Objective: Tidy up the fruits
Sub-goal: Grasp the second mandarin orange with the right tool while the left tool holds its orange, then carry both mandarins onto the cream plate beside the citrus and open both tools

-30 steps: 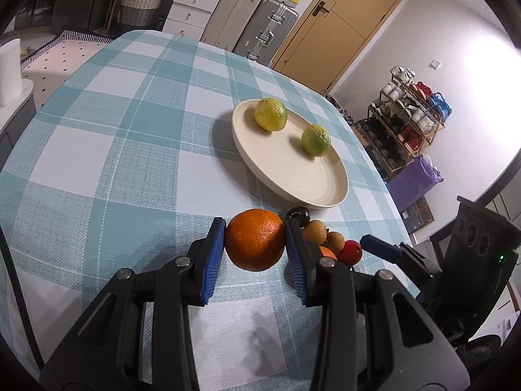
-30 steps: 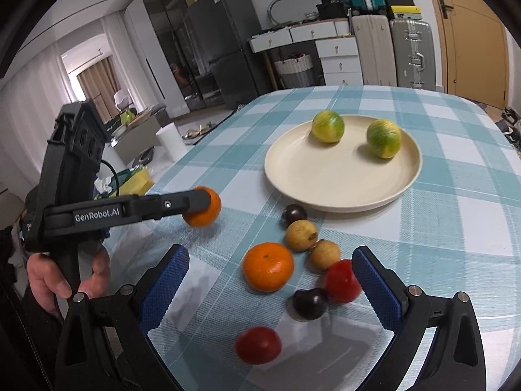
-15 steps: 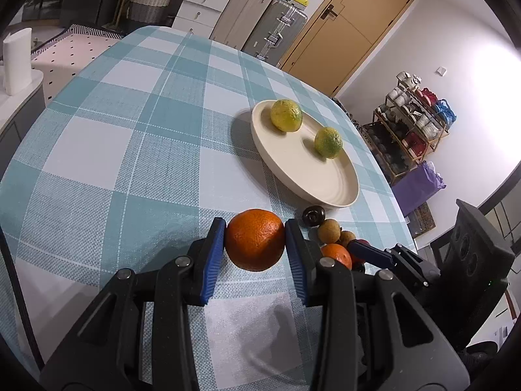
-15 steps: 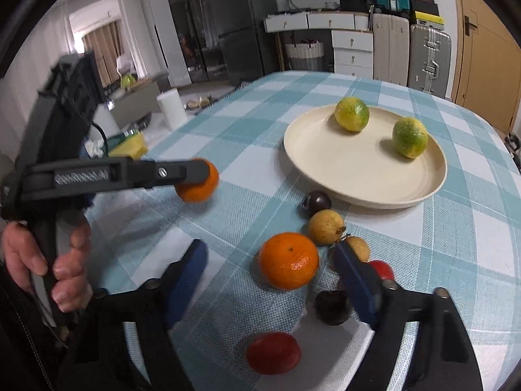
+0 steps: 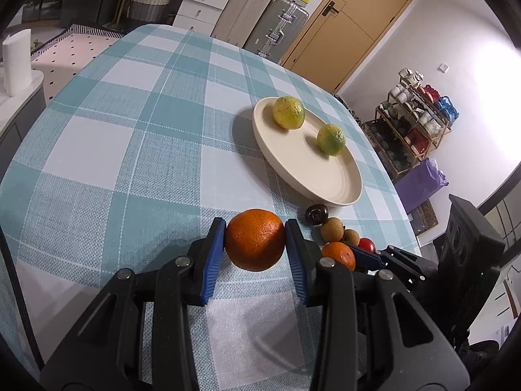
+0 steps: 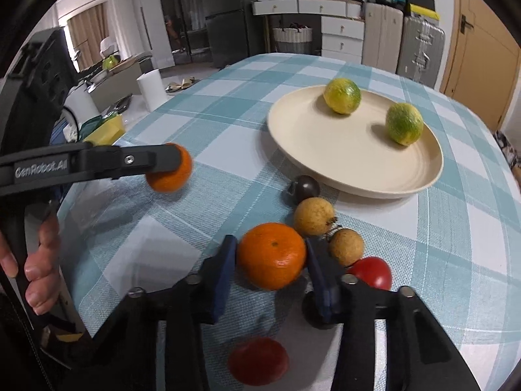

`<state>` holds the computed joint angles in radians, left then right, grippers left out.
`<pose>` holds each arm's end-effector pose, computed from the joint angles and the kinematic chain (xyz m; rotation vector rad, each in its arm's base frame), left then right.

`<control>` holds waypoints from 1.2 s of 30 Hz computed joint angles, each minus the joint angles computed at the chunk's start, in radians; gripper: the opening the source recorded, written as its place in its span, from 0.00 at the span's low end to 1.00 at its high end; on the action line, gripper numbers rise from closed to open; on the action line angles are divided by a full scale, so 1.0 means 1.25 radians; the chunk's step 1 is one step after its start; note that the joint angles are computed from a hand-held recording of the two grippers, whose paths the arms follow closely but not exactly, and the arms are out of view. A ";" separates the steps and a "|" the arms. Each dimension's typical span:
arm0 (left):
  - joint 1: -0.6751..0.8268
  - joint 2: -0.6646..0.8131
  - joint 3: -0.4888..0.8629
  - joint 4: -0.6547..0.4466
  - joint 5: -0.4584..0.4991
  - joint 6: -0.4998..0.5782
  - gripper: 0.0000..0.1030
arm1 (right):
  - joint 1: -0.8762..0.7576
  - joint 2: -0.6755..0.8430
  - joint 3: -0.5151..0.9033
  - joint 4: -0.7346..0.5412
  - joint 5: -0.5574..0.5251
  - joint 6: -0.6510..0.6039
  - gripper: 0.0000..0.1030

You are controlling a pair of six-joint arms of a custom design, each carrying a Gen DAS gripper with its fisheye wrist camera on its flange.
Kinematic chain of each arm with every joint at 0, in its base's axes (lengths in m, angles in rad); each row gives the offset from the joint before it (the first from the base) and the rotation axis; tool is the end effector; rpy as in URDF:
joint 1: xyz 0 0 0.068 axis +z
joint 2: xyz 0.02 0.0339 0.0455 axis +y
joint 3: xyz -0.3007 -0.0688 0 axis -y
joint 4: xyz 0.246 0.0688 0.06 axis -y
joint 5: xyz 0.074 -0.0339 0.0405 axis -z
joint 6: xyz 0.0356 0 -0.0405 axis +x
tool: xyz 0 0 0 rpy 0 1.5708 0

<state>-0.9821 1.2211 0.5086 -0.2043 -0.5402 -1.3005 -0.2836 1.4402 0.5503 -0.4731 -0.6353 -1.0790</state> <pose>0.1296 -0.1611 0.1976 -0.5915 2.2895 -0.4546 0.2013 -0.0367 0.1578 -1.0655 2.3112 0.4825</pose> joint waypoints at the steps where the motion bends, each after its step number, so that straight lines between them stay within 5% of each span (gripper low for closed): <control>1: 0.005 0.003 0.004 0.001 0.004 0.006 0.33 | -0.006 0.016 0.013 -0.014 -0.008 -0.004 0.40; 19: 0.169 0.085 0.125 0.036 0.109 0.213 0.33 | -0.078 0.056 0.161 -0.187 -0.165 -0.071 0.39; 36: 0.367 0.291 0.312 0.068 0.251 0.389 0.33 | 0.038 0.206 0.418 -0.082 -0.175 0.186 0.39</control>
<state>-0.5229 1.5847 0.8985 -0.1194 -0.2266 -0.8147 -0.2358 1.6980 1.0723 -0.5760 -0.8536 -0.8468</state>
